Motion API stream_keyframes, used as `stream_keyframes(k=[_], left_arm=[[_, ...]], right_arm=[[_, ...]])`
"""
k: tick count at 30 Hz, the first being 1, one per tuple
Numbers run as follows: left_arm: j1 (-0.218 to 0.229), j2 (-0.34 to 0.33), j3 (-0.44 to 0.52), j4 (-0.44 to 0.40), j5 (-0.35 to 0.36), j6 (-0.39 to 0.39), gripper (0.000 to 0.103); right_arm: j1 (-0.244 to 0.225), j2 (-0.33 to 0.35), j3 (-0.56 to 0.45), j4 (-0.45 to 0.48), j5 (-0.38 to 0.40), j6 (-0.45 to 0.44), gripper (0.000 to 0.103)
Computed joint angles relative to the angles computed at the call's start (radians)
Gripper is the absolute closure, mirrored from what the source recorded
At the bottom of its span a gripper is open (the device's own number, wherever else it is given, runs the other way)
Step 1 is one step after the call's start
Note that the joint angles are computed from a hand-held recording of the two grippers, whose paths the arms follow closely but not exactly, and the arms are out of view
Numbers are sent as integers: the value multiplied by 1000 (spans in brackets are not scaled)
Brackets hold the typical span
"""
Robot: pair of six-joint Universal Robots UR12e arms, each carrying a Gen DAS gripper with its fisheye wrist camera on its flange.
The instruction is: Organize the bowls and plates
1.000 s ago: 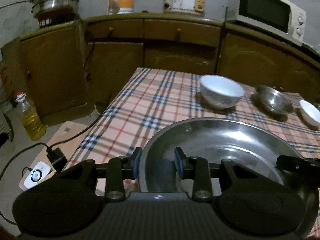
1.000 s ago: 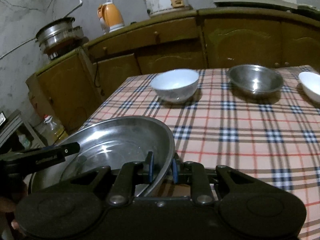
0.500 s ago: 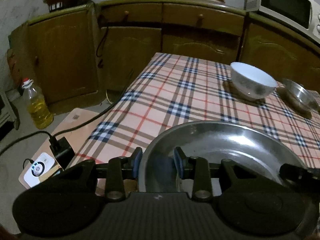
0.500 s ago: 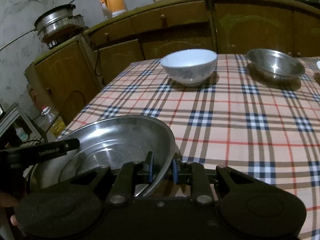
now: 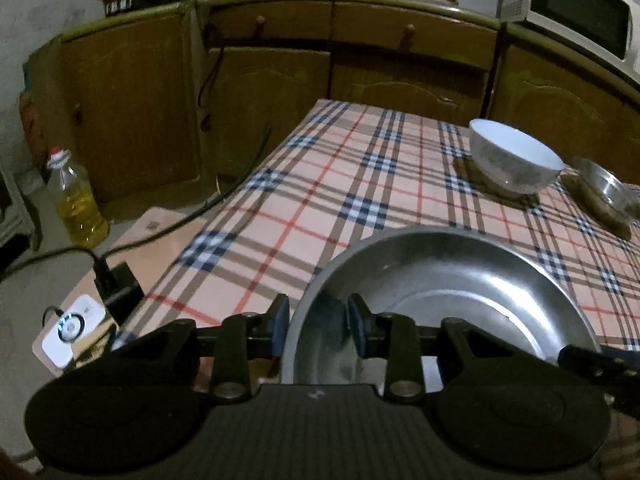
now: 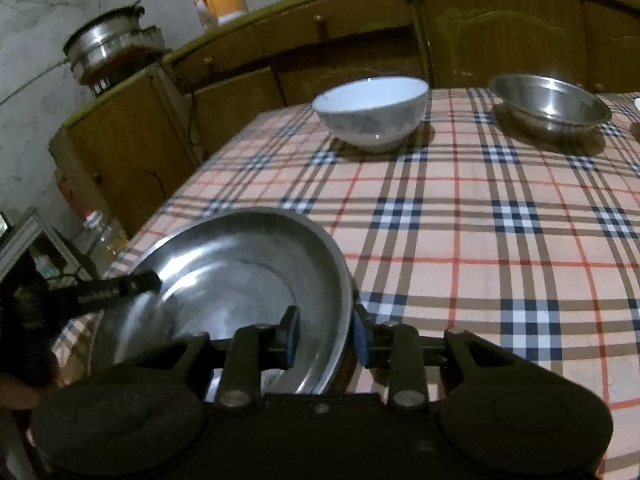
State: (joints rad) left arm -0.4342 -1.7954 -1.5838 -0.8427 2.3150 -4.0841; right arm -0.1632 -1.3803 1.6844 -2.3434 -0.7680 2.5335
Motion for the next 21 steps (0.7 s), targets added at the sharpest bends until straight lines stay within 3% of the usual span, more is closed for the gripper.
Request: stream_keyframes(k=[6, 12, 17, 21], left_arm=[[-14, 7, 13, -35, 13, -33, 69], [-50, -17, 85, -128, 82, -47, 62], [-73, -47, 156, -154, 119, 0, 60], [-85, -78, 221, -125, 103, 45, 60]], right_arm=[[-20, -14, -11, -16, -4, -26, 61], [-65, -31, -40, 29, 47, -107, 45], [-104, -29, -87, 94, 88, -136, 40], [-126, -20, -130, 113, 103, -154, 37]])
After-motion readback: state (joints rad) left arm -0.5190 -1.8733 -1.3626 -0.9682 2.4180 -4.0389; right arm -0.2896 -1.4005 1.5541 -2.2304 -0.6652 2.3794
